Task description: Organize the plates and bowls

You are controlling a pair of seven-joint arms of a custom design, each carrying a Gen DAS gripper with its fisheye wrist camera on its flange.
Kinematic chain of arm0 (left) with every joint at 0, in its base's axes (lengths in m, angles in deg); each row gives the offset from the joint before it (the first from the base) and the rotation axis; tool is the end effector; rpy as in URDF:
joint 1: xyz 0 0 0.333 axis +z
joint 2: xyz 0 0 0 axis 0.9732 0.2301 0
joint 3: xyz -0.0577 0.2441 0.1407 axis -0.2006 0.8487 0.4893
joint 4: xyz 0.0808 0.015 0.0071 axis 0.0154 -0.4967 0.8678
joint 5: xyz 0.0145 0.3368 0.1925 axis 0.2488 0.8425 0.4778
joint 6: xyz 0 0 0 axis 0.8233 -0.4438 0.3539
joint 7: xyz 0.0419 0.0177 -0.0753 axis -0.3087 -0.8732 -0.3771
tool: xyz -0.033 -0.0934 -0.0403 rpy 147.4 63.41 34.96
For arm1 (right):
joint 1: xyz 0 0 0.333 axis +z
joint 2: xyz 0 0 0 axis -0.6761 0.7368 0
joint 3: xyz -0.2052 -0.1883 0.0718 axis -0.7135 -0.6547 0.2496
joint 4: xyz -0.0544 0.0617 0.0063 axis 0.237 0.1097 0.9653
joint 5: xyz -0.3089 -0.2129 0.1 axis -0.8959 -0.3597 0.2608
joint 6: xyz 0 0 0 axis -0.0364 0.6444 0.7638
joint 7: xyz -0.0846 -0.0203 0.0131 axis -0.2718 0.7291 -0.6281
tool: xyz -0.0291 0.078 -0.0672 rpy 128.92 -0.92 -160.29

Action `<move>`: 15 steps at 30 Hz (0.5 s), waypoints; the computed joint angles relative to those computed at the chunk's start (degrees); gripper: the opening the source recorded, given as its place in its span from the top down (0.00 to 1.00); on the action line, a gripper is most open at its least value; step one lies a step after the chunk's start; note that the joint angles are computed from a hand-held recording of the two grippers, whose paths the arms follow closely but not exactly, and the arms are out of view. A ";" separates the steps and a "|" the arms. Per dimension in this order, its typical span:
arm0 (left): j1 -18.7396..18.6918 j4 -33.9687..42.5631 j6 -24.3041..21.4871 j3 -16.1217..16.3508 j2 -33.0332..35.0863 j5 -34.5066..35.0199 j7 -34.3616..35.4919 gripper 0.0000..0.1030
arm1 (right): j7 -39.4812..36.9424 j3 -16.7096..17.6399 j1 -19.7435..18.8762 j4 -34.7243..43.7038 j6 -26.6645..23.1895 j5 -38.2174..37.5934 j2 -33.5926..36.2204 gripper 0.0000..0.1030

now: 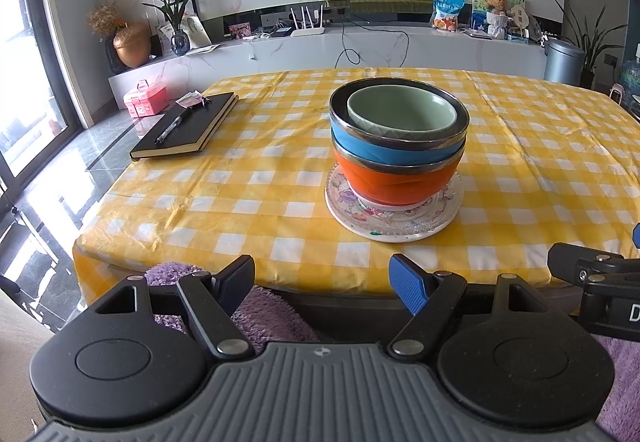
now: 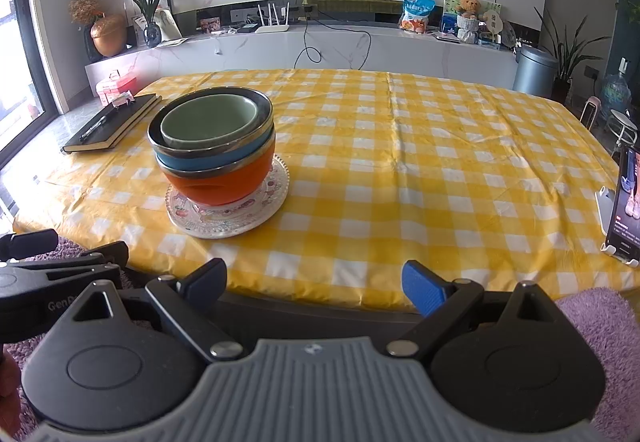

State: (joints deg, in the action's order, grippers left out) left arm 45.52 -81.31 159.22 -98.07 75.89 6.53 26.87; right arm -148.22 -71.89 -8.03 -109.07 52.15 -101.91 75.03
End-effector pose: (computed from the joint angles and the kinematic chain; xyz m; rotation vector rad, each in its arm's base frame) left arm 0.4417 -0.4634 0.3986 -1.3507 2.0497 -0.8060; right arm 0.3682 0.3809 0.3570 -1.4327 2.0177 -0.8817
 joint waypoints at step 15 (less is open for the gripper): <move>-0.10 -0.46 0.70 0.22 -0.31 3.18 -3.13 0.13 | -0.01 0.02 0.08 0.02 -0.09 -0.14 0.01 0.10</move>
